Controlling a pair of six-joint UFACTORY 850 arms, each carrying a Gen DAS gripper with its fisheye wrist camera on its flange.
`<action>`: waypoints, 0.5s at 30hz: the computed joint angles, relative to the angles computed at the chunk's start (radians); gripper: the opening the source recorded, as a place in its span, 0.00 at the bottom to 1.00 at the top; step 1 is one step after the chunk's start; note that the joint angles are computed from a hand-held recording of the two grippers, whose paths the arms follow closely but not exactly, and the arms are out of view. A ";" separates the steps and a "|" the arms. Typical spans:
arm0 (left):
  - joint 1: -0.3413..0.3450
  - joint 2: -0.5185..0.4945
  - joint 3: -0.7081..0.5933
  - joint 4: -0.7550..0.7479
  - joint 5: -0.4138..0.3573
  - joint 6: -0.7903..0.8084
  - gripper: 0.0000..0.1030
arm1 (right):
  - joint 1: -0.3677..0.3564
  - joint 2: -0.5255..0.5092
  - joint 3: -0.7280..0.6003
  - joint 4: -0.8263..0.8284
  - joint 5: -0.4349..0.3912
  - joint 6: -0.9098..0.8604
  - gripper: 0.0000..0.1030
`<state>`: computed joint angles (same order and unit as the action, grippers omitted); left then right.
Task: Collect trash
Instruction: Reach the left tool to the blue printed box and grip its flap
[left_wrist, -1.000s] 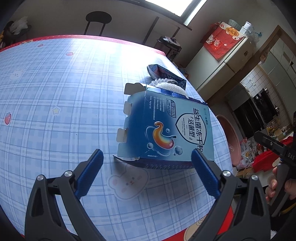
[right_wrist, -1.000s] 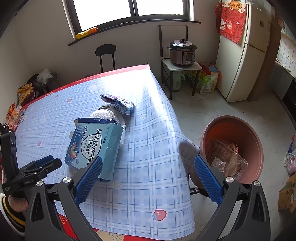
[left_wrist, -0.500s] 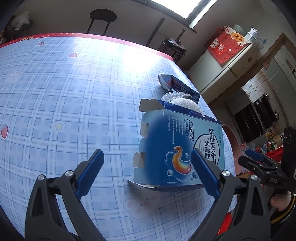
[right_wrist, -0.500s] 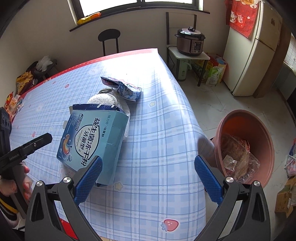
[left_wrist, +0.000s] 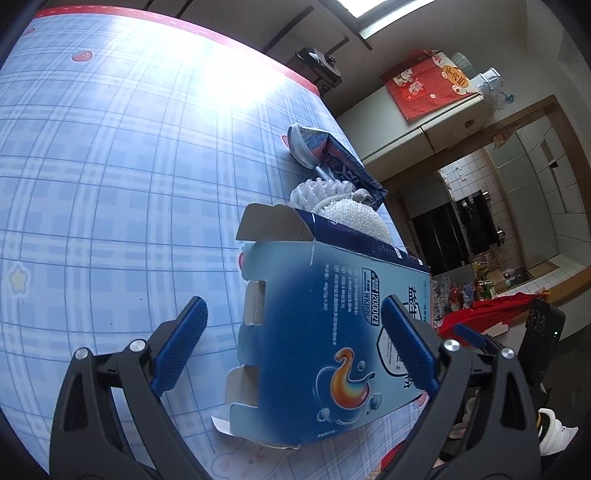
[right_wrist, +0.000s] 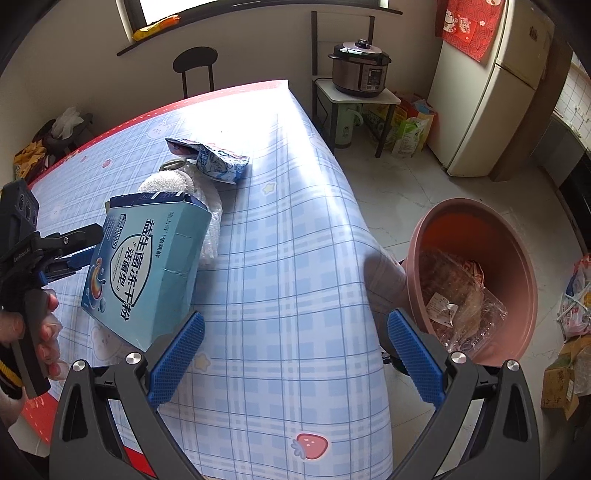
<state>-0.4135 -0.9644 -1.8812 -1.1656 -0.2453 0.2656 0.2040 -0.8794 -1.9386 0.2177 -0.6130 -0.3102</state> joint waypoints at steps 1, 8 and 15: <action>0.004 -0.012 -0.015 -0.014 -0.013 0.013 0.90 | -0.003 0.002 0.004 -0.004 0.001 0.005 0.95; 0.026 -0.098 -0.122 -0.272 -0.136 0.237 0.91 | -0.010 0.013 0.022 -0.023 0.008 0.027 0.95; 0.009 -0.161 -0.231 -0.127 -0.197 0.113 0.72 | -0.004 0.013 0.018 -0.012 0.005 0.007 0.95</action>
